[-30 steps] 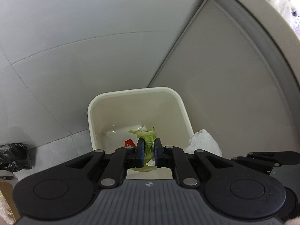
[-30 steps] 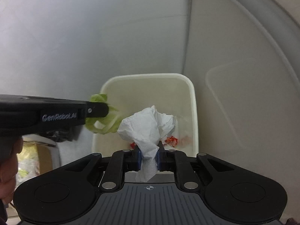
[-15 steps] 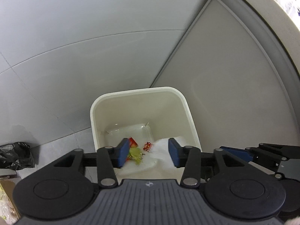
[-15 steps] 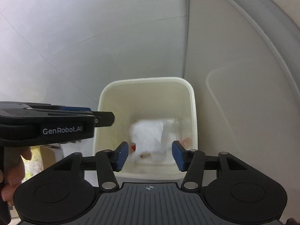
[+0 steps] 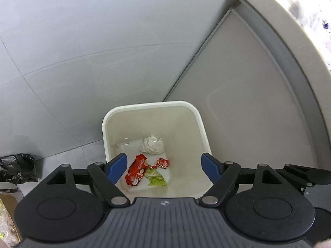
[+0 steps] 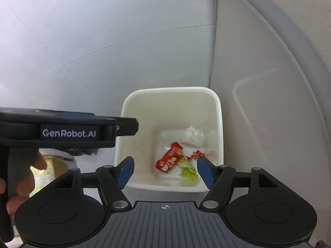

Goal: Collect trash
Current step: 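Lift both open tools away from the bin toward the counter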

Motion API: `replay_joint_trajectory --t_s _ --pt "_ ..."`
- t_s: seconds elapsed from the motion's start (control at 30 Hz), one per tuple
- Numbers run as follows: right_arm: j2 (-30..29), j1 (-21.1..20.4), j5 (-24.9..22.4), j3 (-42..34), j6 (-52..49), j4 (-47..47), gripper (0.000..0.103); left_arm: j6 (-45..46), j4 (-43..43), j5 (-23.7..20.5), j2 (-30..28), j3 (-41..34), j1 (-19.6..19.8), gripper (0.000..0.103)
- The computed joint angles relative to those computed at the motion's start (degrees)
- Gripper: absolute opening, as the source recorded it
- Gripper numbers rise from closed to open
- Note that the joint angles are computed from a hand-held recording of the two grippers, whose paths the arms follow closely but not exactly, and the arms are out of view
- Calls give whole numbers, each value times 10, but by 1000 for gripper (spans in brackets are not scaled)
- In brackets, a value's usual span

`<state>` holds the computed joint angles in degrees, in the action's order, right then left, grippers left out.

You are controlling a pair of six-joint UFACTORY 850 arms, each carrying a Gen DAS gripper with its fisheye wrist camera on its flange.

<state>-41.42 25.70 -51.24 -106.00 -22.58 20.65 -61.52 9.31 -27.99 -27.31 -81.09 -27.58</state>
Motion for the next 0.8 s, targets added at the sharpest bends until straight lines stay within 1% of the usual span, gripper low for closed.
replay_joint_trajectory --t_s 0.1,0.23,0.37,0.53,0.6,0.77,0.8 --pt "9 -2 -5 1 -13 7 74 -3 12 -6 8 -4 -3 83" --pt "18 -6 -17 -5 -28 20 76 -24 40 -9 13 -7 -6 93" --pt "41 -11 -12 5 -54 37 80 -30 47 -23 26 -13 -10 96" --pt "61 -18 -19 1 -90 53 82 -54 73 -51 37 -26 -20 98" --pt "69 -21 -23 -4 -104 57 83 -67 91 -51 34 -28 -23 99" --pt "88 -40 -36 -15 -127 75 85 -89 117 -80 38 -51 -33 101" --pt "93 -44 -33 -13 -129 77 85 -93 121 -85 39 -56 -34 101"
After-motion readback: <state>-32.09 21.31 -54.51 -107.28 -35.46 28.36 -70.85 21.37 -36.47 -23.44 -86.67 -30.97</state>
